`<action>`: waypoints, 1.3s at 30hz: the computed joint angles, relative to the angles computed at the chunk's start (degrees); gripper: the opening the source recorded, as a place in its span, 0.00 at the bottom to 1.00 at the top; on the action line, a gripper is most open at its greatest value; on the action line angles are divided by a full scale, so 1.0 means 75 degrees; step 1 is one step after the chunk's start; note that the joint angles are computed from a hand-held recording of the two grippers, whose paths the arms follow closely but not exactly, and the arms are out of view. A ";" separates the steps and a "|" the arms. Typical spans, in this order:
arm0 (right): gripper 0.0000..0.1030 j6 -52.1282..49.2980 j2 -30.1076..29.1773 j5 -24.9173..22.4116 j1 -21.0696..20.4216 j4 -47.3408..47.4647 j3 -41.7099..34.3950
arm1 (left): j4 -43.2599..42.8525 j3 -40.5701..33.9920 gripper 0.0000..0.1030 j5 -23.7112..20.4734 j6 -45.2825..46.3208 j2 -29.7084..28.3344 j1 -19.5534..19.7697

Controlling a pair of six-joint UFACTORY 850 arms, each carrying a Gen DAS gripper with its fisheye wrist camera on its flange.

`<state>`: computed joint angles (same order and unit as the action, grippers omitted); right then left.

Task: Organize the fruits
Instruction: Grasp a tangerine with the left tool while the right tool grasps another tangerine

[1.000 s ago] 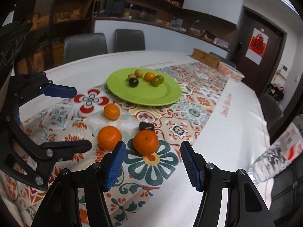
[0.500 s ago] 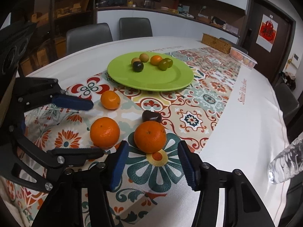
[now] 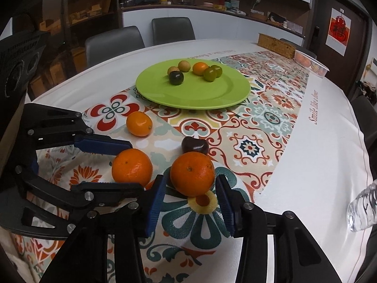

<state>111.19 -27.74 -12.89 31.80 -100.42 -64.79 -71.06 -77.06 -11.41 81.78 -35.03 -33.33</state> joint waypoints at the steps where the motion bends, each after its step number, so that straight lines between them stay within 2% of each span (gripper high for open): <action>1: 0.44 -0.0024 -0.0024 -0.0014 0.0001 0.0043 -0.0023 | 0.0022 0.0026 0.38 0.0016 -0.0031 0.0024 0.0005; 5: 0.44 -0.0218 -0.0083 -0.0045 0.0008 0.0241 -0.0101 | -0.0445 0.0189 0.38 0.0176 0.0318 0.0168 0.0019; 11: 0.41 -0.0961 -0.0246 -0.0101 0.0009 0.1119 -0.0306 | -0.0557 0.0206 0.38 0.0301 0.0078 0.0209 0.0066; 16: 0.40 -0.0918 -0.0215 -0.0167 0.0041 0.1291 -0.0298 | -0.0977 0.0278 0.38 0.0387 0.0409 0.0262 0.0092; 27: 0.40 0.0125 0.0169 -0.0635 0.0371 0.0819 -0.0069 | -0.3998 0.0818 0.38 0.0287 0.3211 0.0779 0.0215; 31: 0.40 0.0725 0.0316 -0.0820 0.0480 0.0529 0.0005 | -0.4682 0.0974 0.38 0.0202 0.3792 0.0987 0.0285; 39: 0.40 0.1718 0.0559 -0.1218 0.0637 0.0131 0.0051 | -0.6937 0.1231 0.38 0.0174 0.5980 0.1378 0.0391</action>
